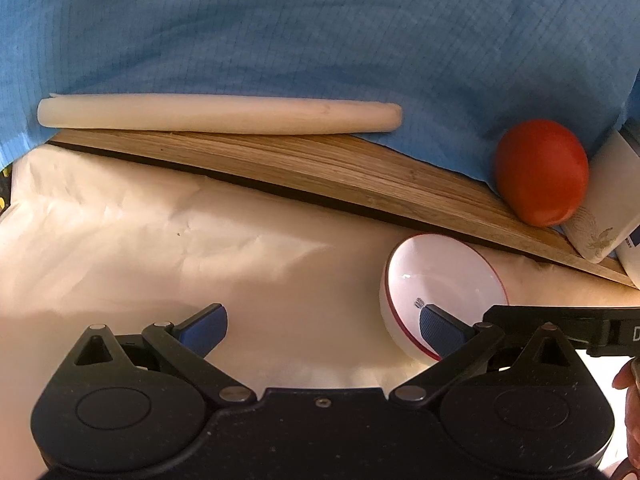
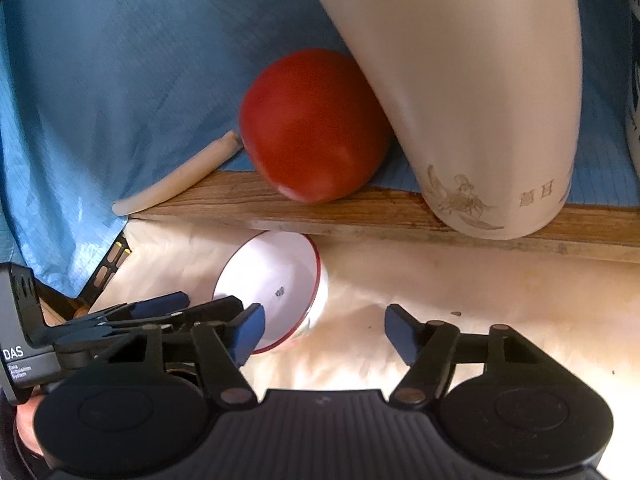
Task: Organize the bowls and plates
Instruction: 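Grasp the second white bowl rim with the left tool while the right tool grips it too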
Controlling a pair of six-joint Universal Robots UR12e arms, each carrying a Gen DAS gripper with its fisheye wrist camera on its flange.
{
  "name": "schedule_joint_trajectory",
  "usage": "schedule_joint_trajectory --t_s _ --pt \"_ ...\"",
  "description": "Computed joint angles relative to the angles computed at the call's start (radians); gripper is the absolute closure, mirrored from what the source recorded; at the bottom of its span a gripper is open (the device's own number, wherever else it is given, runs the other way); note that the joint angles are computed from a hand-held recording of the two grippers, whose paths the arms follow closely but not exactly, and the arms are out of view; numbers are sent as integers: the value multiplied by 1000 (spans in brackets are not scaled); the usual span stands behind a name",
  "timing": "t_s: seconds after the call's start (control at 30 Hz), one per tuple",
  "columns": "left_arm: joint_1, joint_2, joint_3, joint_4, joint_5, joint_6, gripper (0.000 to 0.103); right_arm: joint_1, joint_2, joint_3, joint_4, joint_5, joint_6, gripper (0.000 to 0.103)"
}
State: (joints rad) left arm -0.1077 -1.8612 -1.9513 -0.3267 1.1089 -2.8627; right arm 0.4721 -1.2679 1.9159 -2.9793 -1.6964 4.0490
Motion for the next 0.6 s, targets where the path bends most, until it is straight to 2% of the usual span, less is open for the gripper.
schedule_joint_trajectory --t_s 0.13,0.17,0.2,0.3,0.47,0.5,0.6 --pt "2 3 -1 -5 -11 7 1 -2 -2 7 -21 13 -3 45" --pt "3 3 -1 -6 -18 8 2 -2 -2 8 -27 14 -4 50" --pt "4 3 -2 -5 -26 8 6 -2 -2 8 -31 18 -5 57" --pt "5 5 -1 -10 -38 4 15 -3 -1 9 -37 29 -9 67" --pt "15 9 1 -36 -73 -17 32 -10 -1 16 -60 56 -5 74" --pt "17 10 1 -41 -76 -15 41 -12 -1 20 -68 64 -1 75" --pt "28 12 7 -86 -116 10 54 -19 -1 28 -89 90 2 77"
